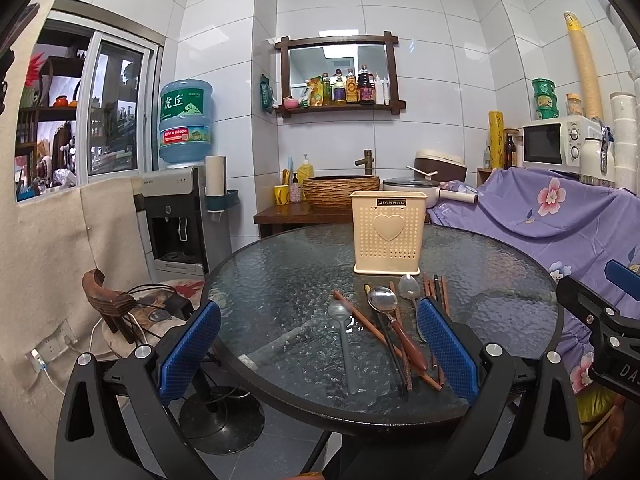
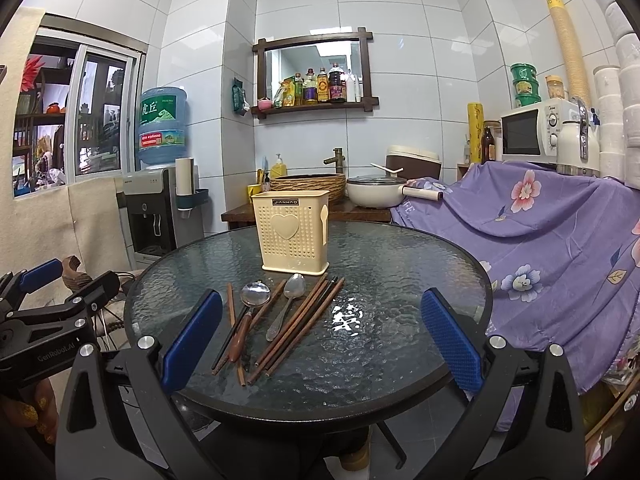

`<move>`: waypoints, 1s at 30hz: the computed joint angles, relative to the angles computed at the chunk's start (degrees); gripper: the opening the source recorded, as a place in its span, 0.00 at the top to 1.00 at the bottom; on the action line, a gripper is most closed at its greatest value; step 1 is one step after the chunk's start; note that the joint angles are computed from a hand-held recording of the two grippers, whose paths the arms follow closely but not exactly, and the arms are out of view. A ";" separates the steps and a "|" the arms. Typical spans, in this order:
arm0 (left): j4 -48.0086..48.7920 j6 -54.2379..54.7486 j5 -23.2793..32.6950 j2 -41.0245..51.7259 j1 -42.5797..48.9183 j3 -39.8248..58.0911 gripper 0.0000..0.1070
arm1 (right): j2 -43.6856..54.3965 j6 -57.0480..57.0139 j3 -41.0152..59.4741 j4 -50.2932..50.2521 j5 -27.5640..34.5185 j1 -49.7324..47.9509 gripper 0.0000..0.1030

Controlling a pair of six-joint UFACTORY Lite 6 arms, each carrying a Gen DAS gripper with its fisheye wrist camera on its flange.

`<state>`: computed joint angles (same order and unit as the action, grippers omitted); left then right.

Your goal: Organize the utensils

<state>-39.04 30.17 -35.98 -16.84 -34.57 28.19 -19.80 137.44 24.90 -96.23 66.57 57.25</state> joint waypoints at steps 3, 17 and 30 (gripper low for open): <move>0.03 -0.06 0.00 -0.06 0.01 -0.02 0.09 | 0.12 0.09 0.03 0.01 -0.02 -0.05 0.05; -0.05 0.66 1.35 -0.81 0.63 0.03 0.09 | 0.32 0.42 -0.06 -0.15 -0.75 -0.53 0.05; 7.60 -4.33 6.72 7.03 5.50 5.03 0.09 | 2.70 -2.33 1.34 -1.76 -7.68 -6.75 0.05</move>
<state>-31.44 25.84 -29.26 -9.80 -29.07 33.22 -17.10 135.11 26.25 -97.99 58.89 50.51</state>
